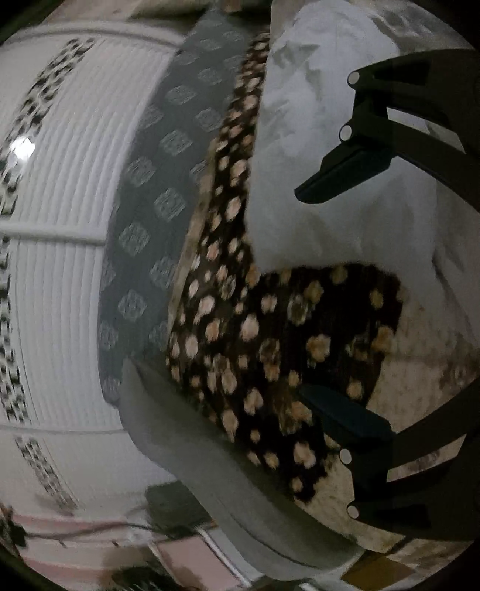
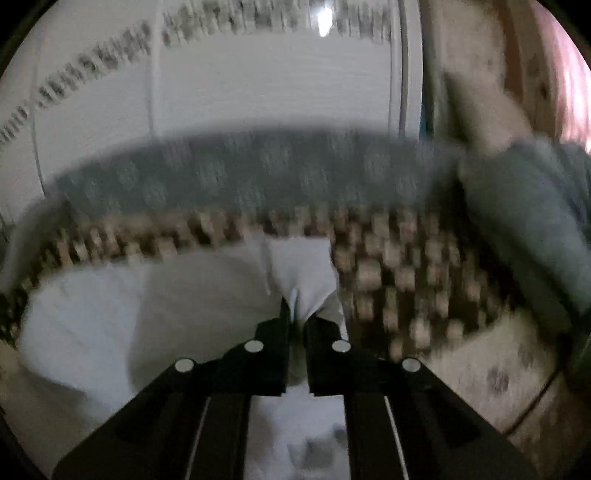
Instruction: Fold large clothes
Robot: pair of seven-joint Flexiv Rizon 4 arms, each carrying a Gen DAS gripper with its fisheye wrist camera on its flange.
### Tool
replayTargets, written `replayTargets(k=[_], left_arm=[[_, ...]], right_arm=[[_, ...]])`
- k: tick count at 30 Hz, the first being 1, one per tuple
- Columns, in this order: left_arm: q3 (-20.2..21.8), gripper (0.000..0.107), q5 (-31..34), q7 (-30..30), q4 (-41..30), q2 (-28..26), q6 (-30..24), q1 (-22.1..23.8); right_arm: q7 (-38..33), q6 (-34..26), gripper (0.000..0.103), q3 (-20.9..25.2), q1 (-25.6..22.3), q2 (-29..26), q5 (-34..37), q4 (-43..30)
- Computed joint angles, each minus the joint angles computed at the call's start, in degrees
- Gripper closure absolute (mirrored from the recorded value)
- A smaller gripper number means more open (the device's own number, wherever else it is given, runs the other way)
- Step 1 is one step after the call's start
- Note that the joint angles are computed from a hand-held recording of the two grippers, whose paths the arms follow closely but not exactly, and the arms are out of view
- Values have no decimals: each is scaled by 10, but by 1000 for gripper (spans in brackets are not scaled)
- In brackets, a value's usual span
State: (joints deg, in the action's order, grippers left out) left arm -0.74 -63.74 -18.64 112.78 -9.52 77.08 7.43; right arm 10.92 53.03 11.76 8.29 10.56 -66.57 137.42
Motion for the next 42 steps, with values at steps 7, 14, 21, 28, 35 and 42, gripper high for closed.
replayTargets(k=[7, 14, 21, 28, 35, 42], left_arm=[[-41, 9, -200, 190, 0, 6, 87, -47], [-19, 7, -125, 68, -10, 1, 20, -62], [-38, 7, -68, 93, 5, -55, 48, -72], [-75, 7, -18, 55, 15, -83, 77, -42], [-120, 7, -72, 125, 22, -89, 125, -27], [-128, 7, -106, 169, 20, -94, 165, -38]], right_arm=[[61, -143, 17, 27, 24, -19, -4, -39], [147, -17, 3, -31, 26, -80, -253, -83], [101, 75, 1, -58, 32, -191, -272, -113], [71, 76, 1, -61, 39, -219, -217, -107], [52, 115, 1, -72, 41, -235, -180, -105], [59, 124, 1, -76, 44, -239, -179, -100]])
